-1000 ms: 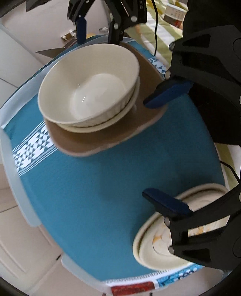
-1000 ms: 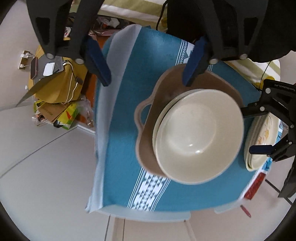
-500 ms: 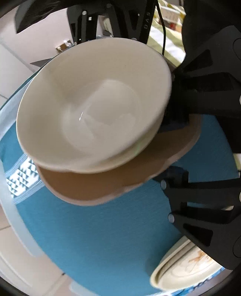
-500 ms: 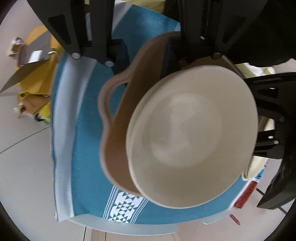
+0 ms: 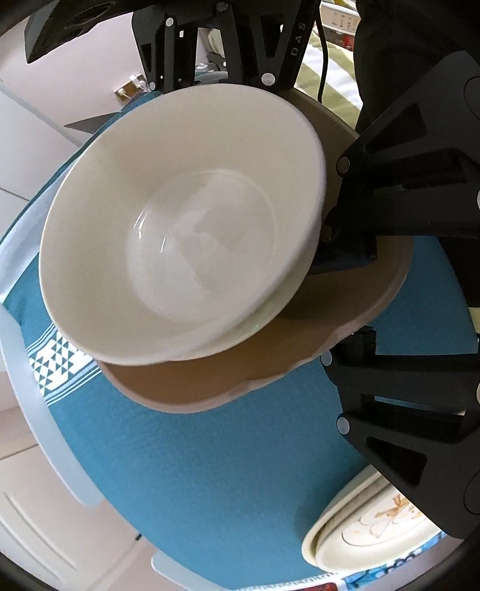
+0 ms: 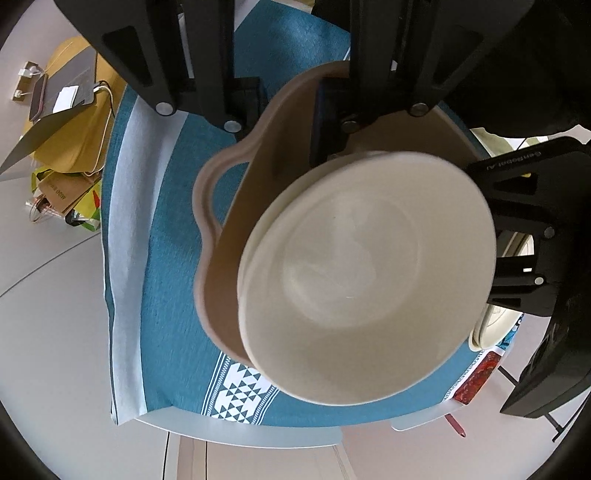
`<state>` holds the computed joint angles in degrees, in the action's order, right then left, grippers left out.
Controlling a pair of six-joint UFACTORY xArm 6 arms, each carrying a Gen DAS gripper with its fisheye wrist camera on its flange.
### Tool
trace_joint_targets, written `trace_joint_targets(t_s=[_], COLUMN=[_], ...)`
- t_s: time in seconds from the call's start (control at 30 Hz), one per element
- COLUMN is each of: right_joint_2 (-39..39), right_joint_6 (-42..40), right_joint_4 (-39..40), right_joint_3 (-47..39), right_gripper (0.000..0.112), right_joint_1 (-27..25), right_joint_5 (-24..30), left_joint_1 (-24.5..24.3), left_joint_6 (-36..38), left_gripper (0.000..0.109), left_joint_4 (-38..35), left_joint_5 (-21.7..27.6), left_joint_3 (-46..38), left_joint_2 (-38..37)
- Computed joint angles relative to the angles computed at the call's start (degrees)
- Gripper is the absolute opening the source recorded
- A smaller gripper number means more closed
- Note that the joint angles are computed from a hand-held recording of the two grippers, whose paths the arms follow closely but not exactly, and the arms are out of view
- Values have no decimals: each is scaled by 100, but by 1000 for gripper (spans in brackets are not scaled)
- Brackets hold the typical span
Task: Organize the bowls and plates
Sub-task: 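Grasp the rim of the beige dish holding the bowls with the left gripper, then carry the dish with bowls onto the plate stack and lower it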
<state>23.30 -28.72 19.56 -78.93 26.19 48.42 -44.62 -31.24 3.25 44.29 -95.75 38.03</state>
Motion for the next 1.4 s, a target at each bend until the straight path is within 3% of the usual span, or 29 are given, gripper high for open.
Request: trace_joint_targets(t_s=[0.17,0.47,0.77,1.1,1.4], right_joint_2=[-183,-431,-301,386,731], right_joint_6=[-66,-80,292,1486,2586], right_joint_4=[27,-144,-334,-473,-790], right_joint_3=[70,-526,-1114,-1651,-1782], right_gripper=[18,18,18,18,18], right_joint_1=[10,278,1029,2034,2464], right_joint_5=[-90,295,420,256,146], left_joint_1=[-28,-26,53,1018,1502], left_joint_6=[-387,-1237,-2012,-830,151], left_gripper=[19,18,18,18,17], left_joint_4=[378,1175,1573,1068,650], left_joint_5=[-6,244,94,-336,-1099], left_joint_3=[102,823,2810,4911,5764], left_joint_2=[-239,-1335,-3056,-4648,-4823])
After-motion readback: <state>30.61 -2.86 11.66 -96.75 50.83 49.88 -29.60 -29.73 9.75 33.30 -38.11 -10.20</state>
